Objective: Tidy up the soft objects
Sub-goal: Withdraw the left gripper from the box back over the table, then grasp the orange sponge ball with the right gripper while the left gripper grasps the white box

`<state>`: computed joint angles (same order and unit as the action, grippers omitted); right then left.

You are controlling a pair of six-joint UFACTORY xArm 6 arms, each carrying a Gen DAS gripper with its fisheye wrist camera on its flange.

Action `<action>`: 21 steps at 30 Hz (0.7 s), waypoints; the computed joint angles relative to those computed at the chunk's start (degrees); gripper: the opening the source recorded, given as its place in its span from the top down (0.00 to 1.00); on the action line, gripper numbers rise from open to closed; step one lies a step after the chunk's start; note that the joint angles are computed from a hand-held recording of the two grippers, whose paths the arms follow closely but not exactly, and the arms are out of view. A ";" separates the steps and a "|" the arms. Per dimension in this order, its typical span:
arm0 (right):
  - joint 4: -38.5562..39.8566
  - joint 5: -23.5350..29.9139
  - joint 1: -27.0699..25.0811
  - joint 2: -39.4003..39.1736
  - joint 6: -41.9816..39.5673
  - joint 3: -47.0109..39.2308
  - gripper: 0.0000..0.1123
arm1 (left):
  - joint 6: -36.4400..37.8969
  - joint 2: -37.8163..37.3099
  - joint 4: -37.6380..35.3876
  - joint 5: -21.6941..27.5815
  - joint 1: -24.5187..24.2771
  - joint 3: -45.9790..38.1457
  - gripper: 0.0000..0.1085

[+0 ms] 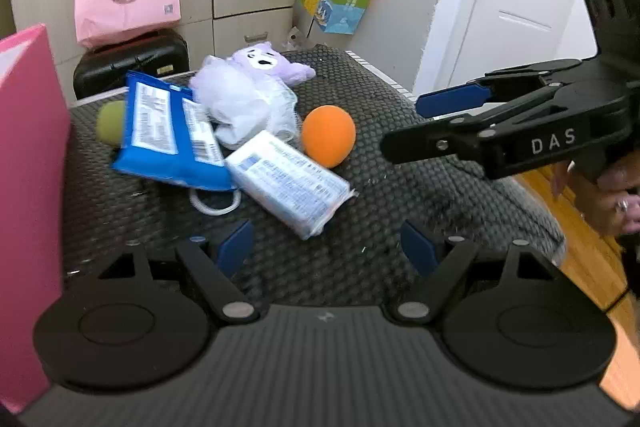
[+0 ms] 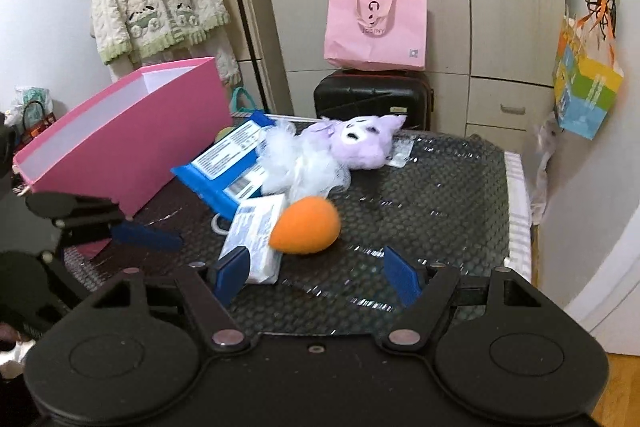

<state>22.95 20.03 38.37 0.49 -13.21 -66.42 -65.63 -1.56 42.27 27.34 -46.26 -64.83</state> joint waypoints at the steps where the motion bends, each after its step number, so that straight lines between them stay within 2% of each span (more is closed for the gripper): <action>1: 0.79 0.26 -0.15 0.49 -0.85 -0.63 0.31 | -0.86 1.41 0.42 0.78 -0.05 -1.53 0.26; 5: 1.08 0.58 -0.56 2.59 -2.59 -2.91 0.32 | -7.35 5.67 6.55 4.97 -0.51 -6.42 0.26; 8: 5.14 1.50 -0.44 3.81 -7.33 -4.34 0.35 | -8.10 8.22 6.44 6.63 -0.42 -8.97 0.26; 12: 5.70 1.09 0.42 5.32 -9.91 -5.61 0.37 | -11.21 9.59 8.26 10.57 -0.96 -10.82 0.26; 15: 7.23 0.80 0.98 6.84 -11.60 -6.89 0.40 | -14.80 9.23 11.16 10.46 -1.04 -10.06 0.33; 17: 10.10 0.58 1.16 7.59 -13.89 -7.31 0.43 | -13.38 9.06 11.70 11.72 -1.53 -9.93 0.40; 21: 11.84 -0.32 1.02 8.15 -13.85 -6.97 0.57 | -11.21 6.00 9.44 9.92 -1.26 -6.62 0.49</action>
